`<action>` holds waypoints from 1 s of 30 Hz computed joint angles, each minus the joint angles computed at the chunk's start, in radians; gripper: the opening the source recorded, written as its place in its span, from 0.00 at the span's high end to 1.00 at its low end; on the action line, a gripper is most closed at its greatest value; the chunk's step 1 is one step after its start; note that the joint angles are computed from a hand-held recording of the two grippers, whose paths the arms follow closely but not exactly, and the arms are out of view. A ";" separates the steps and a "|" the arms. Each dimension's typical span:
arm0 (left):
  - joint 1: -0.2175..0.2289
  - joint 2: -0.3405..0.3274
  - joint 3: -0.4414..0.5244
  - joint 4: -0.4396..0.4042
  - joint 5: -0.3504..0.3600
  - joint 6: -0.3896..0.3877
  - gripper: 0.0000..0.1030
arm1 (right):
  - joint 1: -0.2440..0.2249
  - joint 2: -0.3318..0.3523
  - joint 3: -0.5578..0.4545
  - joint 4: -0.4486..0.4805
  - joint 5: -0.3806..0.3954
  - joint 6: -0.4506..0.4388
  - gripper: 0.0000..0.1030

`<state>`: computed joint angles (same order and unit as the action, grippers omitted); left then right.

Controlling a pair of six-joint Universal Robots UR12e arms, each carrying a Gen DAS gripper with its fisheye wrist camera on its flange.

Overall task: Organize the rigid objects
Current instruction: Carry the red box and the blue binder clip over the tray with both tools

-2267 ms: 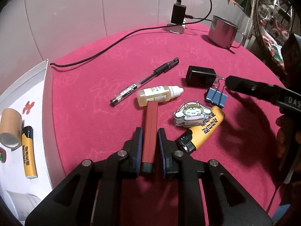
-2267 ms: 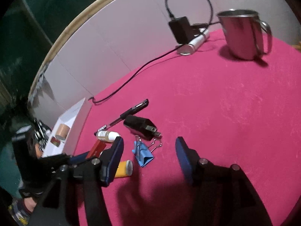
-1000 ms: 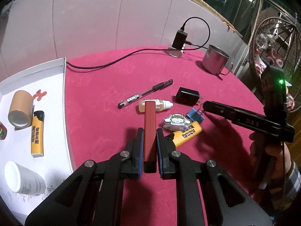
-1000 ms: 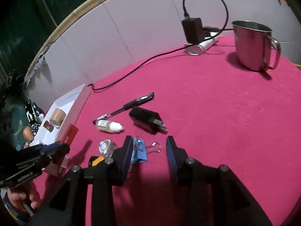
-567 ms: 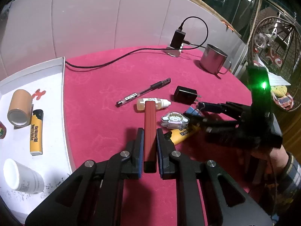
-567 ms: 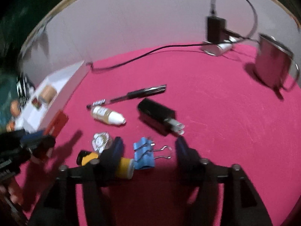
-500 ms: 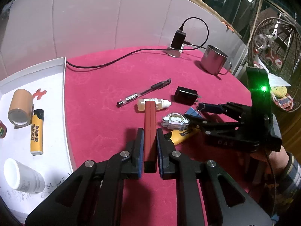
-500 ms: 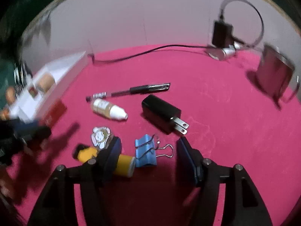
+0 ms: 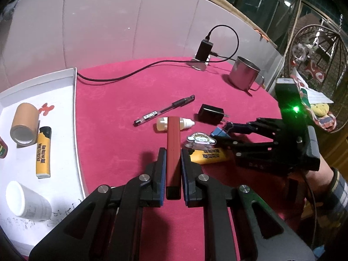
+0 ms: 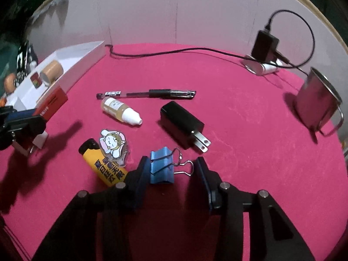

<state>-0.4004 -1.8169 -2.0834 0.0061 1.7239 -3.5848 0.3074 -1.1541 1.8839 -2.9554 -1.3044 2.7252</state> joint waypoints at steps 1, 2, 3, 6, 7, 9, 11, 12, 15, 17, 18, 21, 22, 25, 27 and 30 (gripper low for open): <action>-0.001 0.000 0.001 0.000 0.000 0.002 0.89 | 0.001 0.000 -0.003 0.006 -0.002 -0.006 0.58; -0.002 0.000 0.001 0.000 0.003 0.003 0.89 | 0.003 0.000 -0.004 0.009 -0.006 -0.016 0.59; -0.003 0.001 0.001 0.000 0.005 0.003 0.89 | 0.003 -0.001 -0.003 0.010 -0.008 -0.024 0.60; -0.005 0.004 0.001 0.004 0.012 0.003 0.89 | 0.001 -0.003 0.000 0.006 -0.006 -0.021 0.61; -0.005 0.006 0.000 0.008 0.016 0.003 0.89 | -0.001 -0.005 0.005 -0.001 -0.002 -0.016 0.61; -0.006 0.008 -0.003 0.015 0.020 0.003 0.89 | -0.005 -0.009 0.019 -0.023 0.005 0.006 0.61; -0.005 0.011 -0.004 0.022 0.022 0.004 0.89 | -0.013 -0.016 0.040 -0.061 0.021 0.033 0.61; -0.006 0.012 -0.005 0.025 0.024 0.005 0.89 | -0.016 -0.019 0.048 -0.074 0.029 0.045 0.61; -0.011 0.014 -0.003 0.028 0.038 0.011 0.89 | -0.030 -0.034 0.072 -0.117 0.067 0.085 0.61; -0.016 0.015 -0.001 0.036 0.048 0.018 0.89 | -0.040 -0.047 0.087 -0.155 0.093 0.112 0.61; -0.018 0.016 -0.001 0.040 0.052 0.020 0.89 | -0.042 -0.049 0.089 -0.170 0.100 0.121 0.61; -0.022 0.021 -0.004 0.056 0.062 0.023 0.89 | -0.046 -0.066 0.101 -0.209 0.116 0.136 0.61; -0.022 0.023 -0.005 0.060 0.065 0.022 0.89 | -0.045 -0.072 0.104 -0.221 0.121 0.138 0.61; -0.024 0.031 -0.011 0.070 0.079 0.018 0.89 | -0.042 -0.088 0.114 -0.254 0.135 0.138 0.61; -0.026 0.037 -0.016 0.079 0.095 0.016 0.89 | -0.038 -0.095 0.113 -0.270 0.144 0.139 0.61; -0.027 0.049 -0.027 0.094 0.115 0.012 0.89 | -0.029 -0.103 0.116 -0.290 0.155 0.134 0.61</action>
<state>-0.4270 -1.7681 -2.1108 0.1005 1.8388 -3.5723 0.2781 -1.2573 1.9996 -3.2458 -1.1491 2.8588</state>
